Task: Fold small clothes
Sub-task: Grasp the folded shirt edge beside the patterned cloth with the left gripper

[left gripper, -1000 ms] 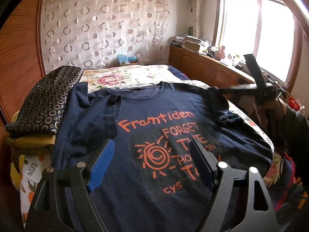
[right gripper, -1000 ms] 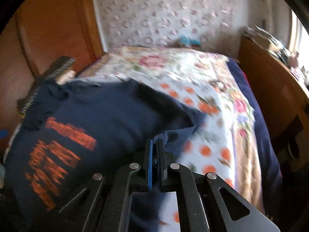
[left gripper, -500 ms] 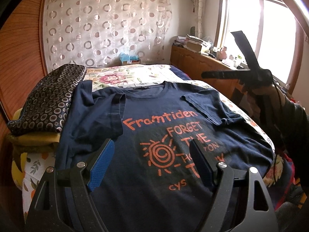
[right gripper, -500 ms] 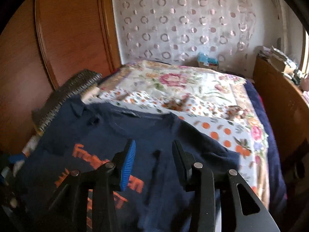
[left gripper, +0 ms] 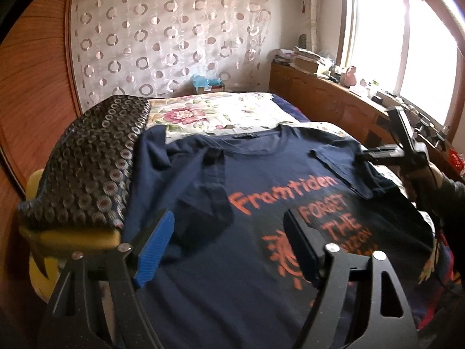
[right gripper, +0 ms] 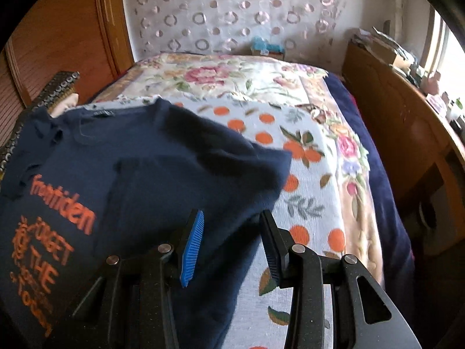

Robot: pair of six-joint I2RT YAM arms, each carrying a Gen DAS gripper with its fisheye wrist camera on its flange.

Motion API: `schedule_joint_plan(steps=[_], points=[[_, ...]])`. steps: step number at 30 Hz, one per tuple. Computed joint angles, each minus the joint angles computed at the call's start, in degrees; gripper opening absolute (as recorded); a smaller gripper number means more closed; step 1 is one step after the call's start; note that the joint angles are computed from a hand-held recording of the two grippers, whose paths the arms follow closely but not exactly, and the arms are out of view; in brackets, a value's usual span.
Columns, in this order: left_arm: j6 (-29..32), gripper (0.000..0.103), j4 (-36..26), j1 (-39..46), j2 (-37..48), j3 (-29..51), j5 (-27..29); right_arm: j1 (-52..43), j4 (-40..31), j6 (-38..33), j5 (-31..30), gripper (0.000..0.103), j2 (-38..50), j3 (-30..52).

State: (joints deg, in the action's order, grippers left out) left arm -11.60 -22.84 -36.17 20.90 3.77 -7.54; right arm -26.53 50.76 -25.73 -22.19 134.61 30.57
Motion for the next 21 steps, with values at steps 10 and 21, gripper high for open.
schedule_joint_plan(steps=[10, 21], points=[[17.2, 0.056, 21.3, 21.4, 37.6, 10.8, 11.5, -2.1, 4.2, -0.2, -4.4, 0.048, 4.4, 1.1], [21.9, 0.049, 24.9, 22.4, 63.8, 28.3, 7.8, -2.1, 5.3, -0.8, -4.2, 0.053, 4.8, 0.6]])
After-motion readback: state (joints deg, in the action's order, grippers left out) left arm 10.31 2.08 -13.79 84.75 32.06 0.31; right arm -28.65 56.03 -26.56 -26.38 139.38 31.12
